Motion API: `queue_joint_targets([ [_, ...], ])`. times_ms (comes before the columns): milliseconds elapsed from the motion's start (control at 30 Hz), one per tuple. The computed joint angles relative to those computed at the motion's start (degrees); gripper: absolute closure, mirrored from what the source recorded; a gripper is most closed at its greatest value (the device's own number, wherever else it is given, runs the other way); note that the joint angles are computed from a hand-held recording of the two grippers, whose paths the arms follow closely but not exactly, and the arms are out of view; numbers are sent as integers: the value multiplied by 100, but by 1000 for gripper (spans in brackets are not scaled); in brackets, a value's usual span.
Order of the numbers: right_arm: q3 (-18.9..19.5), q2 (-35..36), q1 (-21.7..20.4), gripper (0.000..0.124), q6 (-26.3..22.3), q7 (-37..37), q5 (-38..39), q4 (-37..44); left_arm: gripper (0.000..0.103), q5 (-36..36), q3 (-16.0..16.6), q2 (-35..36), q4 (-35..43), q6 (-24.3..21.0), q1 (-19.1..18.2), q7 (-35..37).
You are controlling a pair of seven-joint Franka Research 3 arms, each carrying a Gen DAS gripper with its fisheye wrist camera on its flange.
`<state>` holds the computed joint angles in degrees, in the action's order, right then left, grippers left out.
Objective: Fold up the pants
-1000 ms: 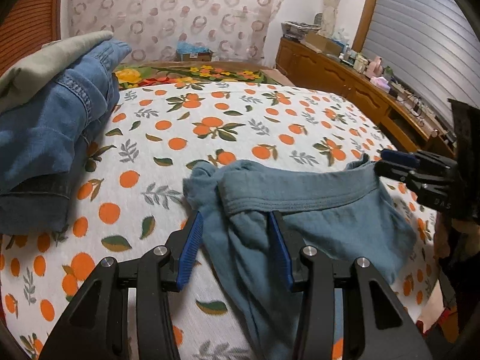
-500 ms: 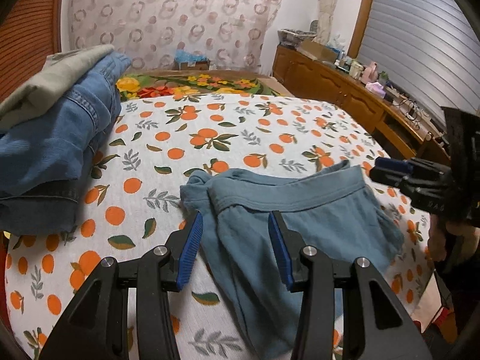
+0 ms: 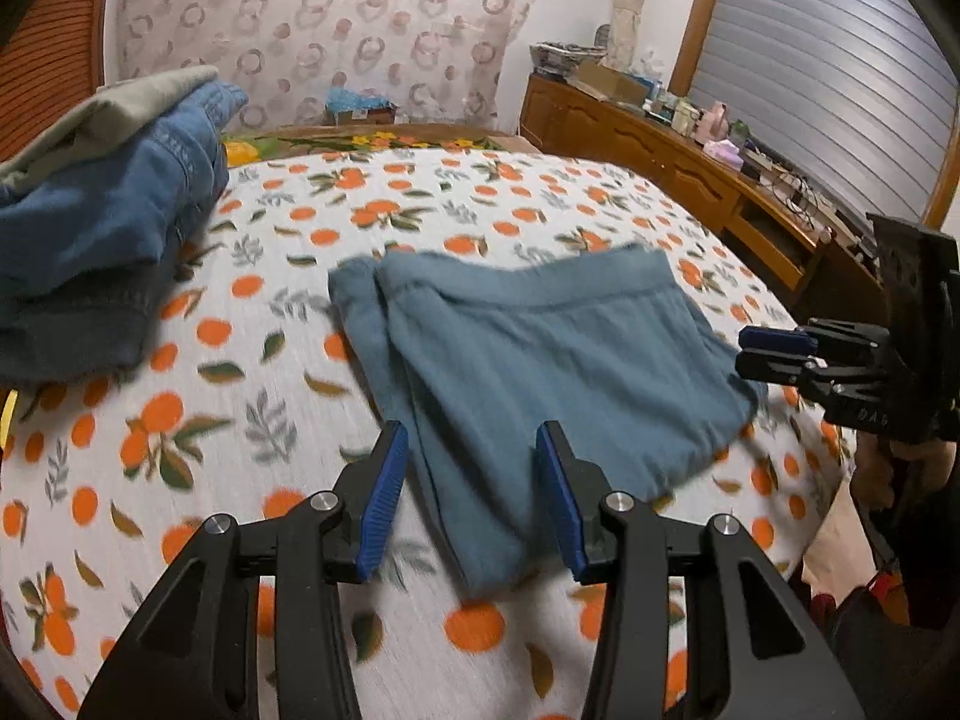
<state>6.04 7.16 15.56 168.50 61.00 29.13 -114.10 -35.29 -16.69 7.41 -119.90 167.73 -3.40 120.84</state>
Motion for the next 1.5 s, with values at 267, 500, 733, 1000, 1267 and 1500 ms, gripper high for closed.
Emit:
queue_joint_targets([
  [267, 52, -150, -18, 102, -105, -377, 501, -191, 57, -377, 71, -230, -361, 32, -133, 334],
  [500, 72, -173, 28, 121, 69, -583, 691, -267, 57, -275, 131, -180, -349, 60, -176, 231],
  [733, -13, -367, 94, 122, 227, -410, 459, -560, 57, -543, 69, -164, -337, 53, -121, 415],
  [1000, 4, -353, 74, 122, 142, -503, 718, -473, 57, -392, 115, -151, -322, 56, -146, 298],
  [1267, -20, -351, 77, 111, 353, -411, 631, -420, 57, 113, 130, -59, -116, 120, -120, -193],
  [1500, -44, -94, 93, 87, 361, -154, 166, -58, 22, 1295, 212, 247, 224, 319, -95, -1064],
])
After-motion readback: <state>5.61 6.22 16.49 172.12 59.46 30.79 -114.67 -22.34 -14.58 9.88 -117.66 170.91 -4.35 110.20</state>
